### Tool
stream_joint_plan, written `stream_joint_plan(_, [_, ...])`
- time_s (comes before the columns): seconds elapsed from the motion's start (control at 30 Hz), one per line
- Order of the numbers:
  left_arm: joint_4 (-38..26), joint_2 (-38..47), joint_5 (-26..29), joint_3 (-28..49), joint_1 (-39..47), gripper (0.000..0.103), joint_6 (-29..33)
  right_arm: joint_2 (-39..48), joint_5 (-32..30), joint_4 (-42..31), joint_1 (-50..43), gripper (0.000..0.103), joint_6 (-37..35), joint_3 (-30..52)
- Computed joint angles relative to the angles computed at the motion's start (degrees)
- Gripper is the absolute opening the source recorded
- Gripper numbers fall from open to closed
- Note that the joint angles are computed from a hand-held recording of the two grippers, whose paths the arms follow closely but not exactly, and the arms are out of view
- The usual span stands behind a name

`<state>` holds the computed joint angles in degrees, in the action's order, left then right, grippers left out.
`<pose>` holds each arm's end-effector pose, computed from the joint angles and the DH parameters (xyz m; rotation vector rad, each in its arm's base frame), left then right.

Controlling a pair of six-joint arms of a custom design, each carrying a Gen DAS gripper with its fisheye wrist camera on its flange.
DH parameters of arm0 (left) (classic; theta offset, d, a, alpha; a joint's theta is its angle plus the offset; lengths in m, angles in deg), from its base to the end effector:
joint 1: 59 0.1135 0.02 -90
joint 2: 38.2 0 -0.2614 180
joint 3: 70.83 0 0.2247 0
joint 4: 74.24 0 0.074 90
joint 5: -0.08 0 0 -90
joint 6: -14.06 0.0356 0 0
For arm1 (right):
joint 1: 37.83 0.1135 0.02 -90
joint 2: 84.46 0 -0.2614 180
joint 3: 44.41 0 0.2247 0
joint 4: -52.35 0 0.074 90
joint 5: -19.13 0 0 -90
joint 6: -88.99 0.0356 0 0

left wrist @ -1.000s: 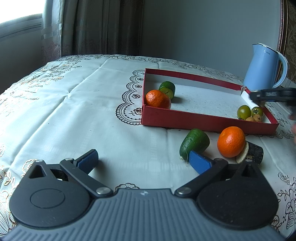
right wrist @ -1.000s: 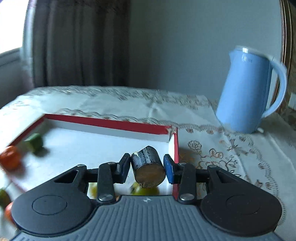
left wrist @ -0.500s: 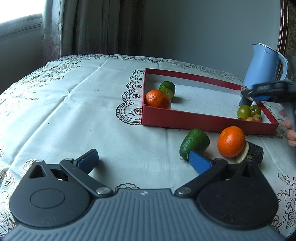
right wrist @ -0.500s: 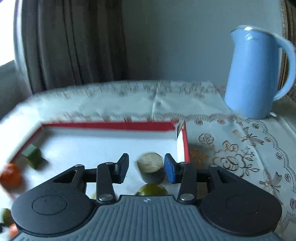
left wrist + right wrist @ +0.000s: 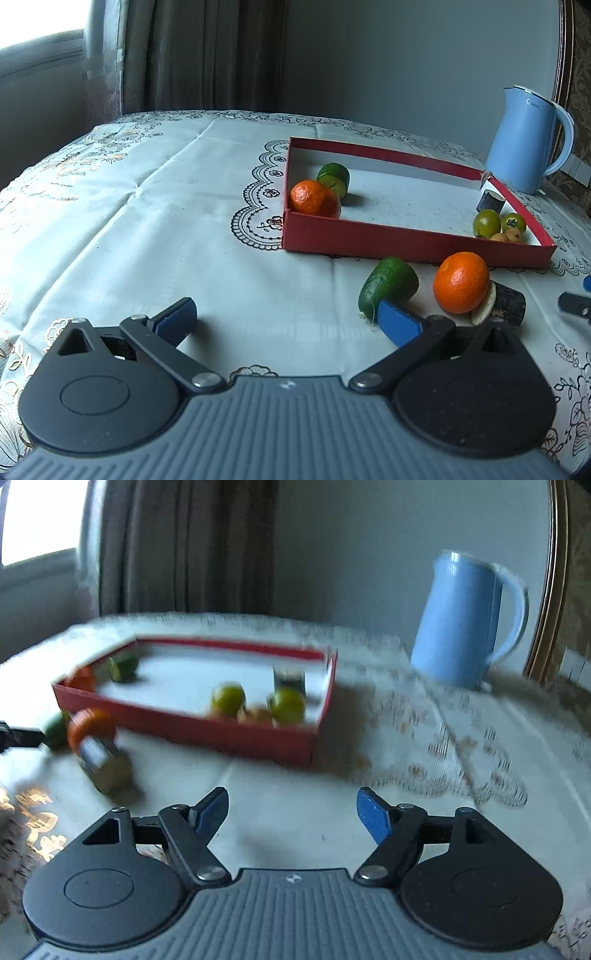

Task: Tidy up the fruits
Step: 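Withdraw the right gripper from the tray, then grasp the green cucumber piece on the cloth with the left gripper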

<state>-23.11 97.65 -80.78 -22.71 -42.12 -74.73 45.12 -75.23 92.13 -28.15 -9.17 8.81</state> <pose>0.2926 0.0829 0.0060 -0.2121 2.1899 0.0003 0.3224 0.0577 0.0314 -0.3842 2.1752 0.0988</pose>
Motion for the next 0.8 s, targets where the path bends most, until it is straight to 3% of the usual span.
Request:
stream_joint_plan(0.17, [0.6, -1.36, 0.38, -1.59, -0.79, 0.103, 0.7, 2.26, -1.56, 1.29, -1.46, 0.088, 1.16, 0.6])
stream_joint_plan(0.27, [0.33, -2.55, -0.77, -1.94, -2.95, 0.103, 1.61, 2.42, -4.8, -4.83, -2.34, 0.099, 0.49, 3.66])
stream_joint_plan(0.37, [-2.18, -2.67, -5.1, 0.03, -6.16, 0.103, 3.25, 2.78, -4.88, -5.65, -2.43, 0.102, 1.15, 4.43])
stream_joint_plan(0.53, [-5.53, -1.31, -7.39, 3.98, -8.57, 0.102, 3.42, 2.97, -5.99, -6.88, -2.91, 0.103, 1.48, 5.23])
stream_joint_plan(0.63, [-7.76, -1.22, -5.72, 5.38, -8.37, 0.088, 3.95, 2.96, -5.92, -6.87, -2.86, 0.103, 1.48, 5.22])
stream_joint_plan(0.73, [-7.74, -0.84, -4.7, 5.86, -7.96, 0.084, 3.76, 2.99, -5.89, -6.84, -2.82, 0.103, 1.53, 5.23])
stream_joint_plan(0.8, [-7.25, -0.75, -3.29, 5.67, -7.65, 0.071, 3.96, 2.97, -5.97, -6.85, -2.92, 0.103, 1.46, 5.22])
